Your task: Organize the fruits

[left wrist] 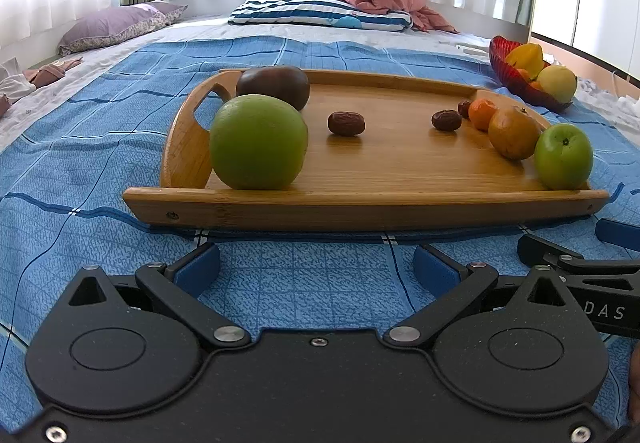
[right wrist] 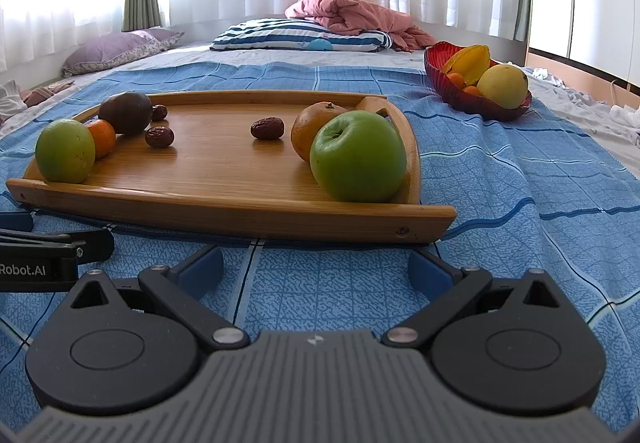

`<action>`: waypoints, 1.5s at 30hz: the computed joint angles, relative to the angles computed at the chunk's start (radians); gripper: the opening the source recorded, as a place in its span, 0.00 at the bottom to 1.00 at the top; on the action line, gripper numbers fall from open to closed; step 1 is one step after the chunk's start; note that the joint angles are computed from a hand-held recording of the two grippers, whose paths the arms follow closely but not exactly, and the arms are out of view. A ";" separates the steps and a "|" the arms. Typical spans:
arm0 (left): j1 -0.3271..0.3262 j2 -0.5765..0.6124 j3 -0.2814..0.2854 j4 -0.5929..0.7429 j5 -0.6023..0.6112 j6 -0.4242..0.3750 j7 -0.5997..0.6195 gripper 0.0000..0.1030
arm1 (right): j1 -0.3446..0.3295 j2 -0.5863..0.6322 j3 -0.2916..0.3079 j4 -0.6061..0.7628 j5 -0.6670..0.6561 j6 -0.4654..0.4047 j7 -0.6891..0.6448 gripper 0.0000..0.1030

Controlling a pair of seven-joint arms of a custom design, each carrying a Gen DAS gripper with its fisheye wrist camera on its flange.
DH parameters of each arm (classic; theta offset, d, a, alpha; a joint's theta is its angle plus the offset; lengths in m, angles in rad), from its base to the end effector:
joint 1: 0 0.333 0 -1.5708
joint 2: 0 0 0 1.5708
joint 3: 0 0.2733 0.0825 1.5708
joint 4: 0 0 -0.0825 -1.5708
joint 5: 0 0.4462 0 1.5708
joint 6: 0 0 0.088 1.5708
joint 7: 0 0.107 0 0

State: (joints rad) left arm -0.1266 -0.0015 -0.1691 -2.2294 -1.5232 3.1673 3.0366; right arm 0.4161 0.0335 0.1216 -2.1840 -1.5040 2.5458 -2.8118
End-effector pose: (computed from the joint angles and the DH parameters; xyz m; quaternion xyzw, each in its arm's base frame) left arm 0.5729 -0.0798 0.3387 -0.5589 0.7018 -0.3556 0.2621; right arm 0.5157 0.3224 0.3181 -0.5670 0.6662 -0.3751 0.3065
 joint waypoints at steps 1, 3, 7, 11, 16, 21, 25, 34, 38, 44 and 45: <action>0.000 0.001 0.000 0.001 0.000 0.000 0.000 1.00 | 0.000 0.000 0.000 0.000 0.000 0.001 0.000 1.00; 0.000 0.002 -0.001 0.001 0.002 0.000 -0.003 1.00 | 0.000 0.000 0.000 0.000 0.000 0.001 0.000 1.00; 0.000 0.002 -0.001 0.003 -0.007 0.001 0.008 1.00 | 0.000 0.000 0.000 0.000 0.000 0.000 0.001 1.00; 0.000 0.002 -0.001 0.003 -0.015 0.003 0.017 1.00 | 0.001 0.001 0.000 0.000 0.000 -0.001 0.000 1.00; 0.000 0.000 -0.001 0.005 -0.035 0.005 0.039 1.00 | 0.001 -0.002 0.000 -0.002 0.001 -0.005 -0.001 1.00; 0.000 0.000 -0.001 0.005 -0.039 0.006 0.043 1.00 | 0.000 -0.003 0.001 -0.002 0.001 -0.005 -0.002 1.00; 0.000 0.003 -0.001 0.007 -0.043 0.005 0.047 1.00 | 0.000 -0.002 0.001 -0.001 0.000 -0.006 -0.001 1.00; -0.001 0.000 -0.001 0.007 -0.063 0.006 0.067 1.00 | 0.001 -0.003 0.001 -0.002 0.000 -0.006 0.000 1.00; 0.000 0.001 -0.001 0.008 -0.067 0.006 0.071 1.00 | 0.001 -0.002 0.001 -0.002 0.000 -0.008 0.000 1.00; -0.001 0.000 -0.001 0.008 -0.079 0.007 0.083 1.00 | 0.001 -0.002 0.001 -0.002 -0.001 -0.008 0.000 1.00; -0.001 0.001 -0.001 0.010 -0.079 0.006 0.084 1.00 | 0.001 -0.002 0.002 -0.002 -0.001 -0.008 0.001 1.00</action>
